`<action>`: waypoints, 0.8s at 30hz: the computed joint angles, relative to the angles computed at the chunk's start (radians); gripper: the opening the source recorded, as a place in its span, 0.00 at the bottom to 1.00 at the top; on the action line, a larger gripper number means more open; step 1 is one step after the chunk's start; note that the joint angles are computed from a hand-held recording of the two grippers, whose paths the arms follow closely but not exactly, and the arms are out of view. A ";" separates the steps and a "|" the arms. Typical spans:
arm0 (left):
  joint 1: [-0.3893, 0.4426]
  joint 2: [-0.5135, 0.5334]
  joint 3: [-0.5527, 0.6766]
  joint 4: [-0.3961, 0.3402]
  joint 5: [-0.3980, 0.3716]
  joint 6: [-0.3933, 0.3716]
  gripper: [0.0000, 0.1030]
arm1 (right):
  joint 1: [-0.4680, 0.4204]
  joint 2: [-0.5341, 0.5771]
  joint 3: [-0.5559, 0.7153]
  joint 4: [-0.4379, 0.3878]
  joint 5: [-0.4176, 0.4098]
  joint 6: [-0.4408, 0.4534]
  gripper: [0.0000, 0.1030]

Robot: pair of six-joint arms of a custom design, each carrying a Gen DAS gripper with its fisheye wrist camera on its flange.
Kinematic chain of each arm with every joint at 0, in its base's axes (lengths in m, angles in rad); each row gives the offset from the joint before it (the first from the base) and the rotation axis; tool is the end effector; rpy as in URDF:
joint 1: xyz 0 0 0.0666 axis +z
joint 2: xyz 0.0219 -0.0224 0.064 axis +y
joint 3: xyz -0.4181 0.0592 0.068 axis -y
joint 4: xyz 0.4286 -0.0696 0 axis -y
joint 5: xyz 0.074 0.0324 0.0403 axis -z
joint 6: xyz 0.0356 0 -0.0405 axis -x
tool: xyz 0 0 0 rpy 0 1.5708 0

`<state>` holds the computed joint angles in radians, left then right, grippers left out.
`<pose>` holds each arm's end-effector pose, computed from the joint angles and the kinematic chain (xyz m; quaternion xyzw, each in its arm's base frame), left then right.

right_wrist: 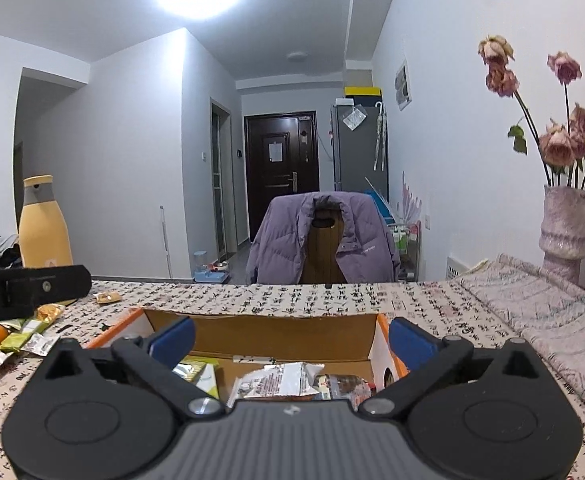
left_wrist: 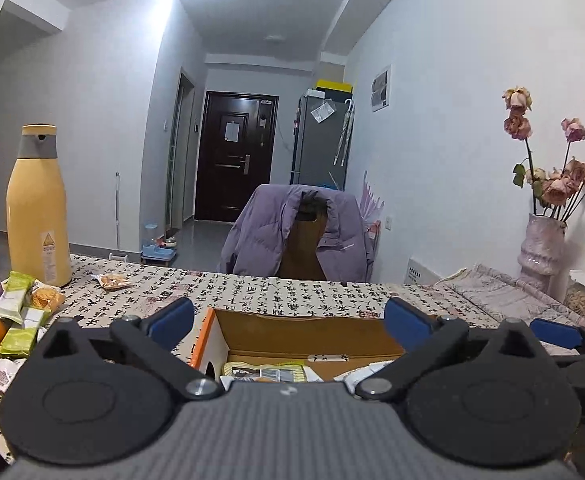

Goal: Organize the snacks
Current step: 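Open both grippers to drop the packets into the box, then withdraw both grippers from the box toward the loose snacks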

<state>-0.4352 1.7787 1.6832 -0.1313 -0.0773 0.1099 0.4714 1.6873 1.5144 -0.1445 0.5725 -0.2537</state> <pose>0.6430 -0.2964 0.4600 0.1029 0.7756 -0.1383 0.6073 0.5960 0.2817 0.4316 0.0802 0.7904 -0.0143 0.6071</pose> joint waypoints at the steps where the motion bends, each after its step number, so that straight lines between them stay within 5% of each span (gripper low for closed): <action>1: -0.001 -0.009 -0.009 0.000 -0.004 -0.003 1.00 | 0.003 -0.005 -0.002 -0.002 0.004 0.001 1.00; 24: -0.015 -0.267 -0.348 0.027 0.008 -0.034 1.00 | 0.132 -0.186 -0.195 -0.115 0.112 -0.099 1.00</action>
<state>-0.4503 1.5120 1.3355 -0.1048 -0.0695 0.0759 0.6031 1.5012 1.3190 -0.2598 0.6848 -0.3529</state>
